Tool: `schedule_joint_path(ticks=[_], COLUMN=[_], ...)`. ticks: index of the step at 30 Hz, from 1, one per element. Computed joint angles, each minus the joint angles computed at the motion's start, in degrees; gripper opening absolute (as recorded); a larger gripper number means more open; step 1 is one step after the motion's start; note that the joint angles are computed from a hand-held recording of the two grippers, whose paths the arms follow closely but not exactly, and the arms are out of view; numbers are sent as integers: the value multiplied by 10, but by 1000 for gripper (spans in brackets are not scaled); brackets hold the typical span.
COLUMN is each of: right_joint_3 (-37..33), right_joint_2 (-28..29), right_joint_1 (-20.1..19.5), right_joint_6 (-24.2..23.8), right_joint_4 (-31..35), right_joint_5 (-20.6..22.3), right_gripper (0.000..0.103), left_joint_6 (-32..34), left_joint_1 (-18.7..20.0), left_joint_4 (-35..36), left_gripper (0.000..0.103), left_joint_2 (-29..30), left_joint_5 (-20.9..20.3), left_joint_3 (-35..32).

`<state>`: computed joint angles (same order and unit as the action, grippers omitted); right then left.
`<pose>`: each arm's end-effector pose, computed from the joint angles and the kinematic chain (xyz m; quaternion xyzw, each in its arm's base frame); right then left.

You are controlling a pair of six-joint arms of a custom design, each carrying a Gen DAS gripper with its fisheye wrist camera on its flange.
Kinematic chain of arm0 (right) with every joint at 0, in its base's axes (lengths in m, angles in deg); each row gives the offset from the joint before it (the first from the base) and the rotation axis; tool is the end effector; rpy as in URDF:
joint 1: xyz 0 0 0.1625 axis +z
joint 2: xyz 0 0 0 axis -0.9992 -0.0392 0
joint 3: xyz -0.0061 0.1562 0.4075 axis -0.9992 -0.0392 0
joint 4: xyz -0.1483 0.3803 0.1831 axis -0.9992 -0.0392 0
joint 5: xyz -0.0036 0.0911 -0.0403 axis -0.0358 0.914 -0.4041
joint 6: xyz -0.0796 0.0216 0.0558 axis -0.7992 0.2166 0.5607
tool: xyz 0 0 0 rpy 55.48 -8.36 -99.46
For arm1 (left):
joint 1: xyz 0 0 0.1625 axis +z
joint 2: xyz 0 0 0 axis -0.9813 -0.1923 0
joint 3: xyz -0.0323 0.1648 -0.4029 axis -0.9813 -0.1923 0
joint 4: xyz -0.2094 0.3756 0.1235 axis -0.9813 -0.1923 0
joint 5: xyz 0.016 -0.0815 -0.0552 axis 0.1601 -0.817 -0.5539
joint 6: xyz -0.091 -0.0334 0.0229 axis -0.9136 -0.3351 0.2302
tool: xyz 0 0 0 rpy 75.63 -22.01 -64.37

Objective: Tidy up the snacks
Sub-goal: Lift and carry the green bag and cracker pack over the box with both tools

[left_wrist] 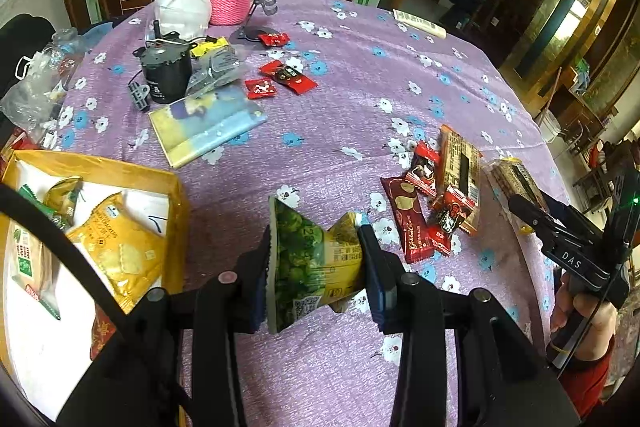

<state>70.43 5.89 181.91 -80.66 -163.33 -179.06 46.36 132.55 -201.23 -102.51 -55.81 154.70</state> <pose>0.0966 -0.5616 0.2811 -0.1318 -0.7899 0.4537 0.3910 -0.3475 -0.7491 0.0765 0.4144 0.8960 -0.0536 0.1500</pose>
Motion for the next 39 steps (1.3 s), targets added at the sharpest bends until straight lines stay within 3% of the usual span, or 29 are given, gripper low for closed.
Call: schedule_joint_path(ticks=[12, 16, 20, 27, 34, 39], right_joint_3=[-6, 9, 9, 8, -38, -93], right_joint_2=[11, -6, 0, 4, 40, 82], right_joint_1=[13, 10, 20, 44, 80, 106], right_joint_6=[-5, 28, 26, 36, 21, 10], right_joint_4=[-3, 19, 11, 23, 69, 139], right_joint_5=[-13, 22, 16, 50, 86, 132], right_gripper=[70, 70, 70, 70, 70, 70], left_joint_6=[7, 9, 7, 8, 8, 3], left_joint_1=[5, 8, 13, 23, 43, 63], left_joint_4=[-8, -13, -15, -20, -23, -26], left_gripper=[41, 41, 41, 41, 41, 41], left_joint_2=[-22, -30, -41, -74, -114, -142], left_joint_5=[-18, -18, -21, -29, -11, 9], left_joint_3=[10, 16, 22, 41, 49, 46])
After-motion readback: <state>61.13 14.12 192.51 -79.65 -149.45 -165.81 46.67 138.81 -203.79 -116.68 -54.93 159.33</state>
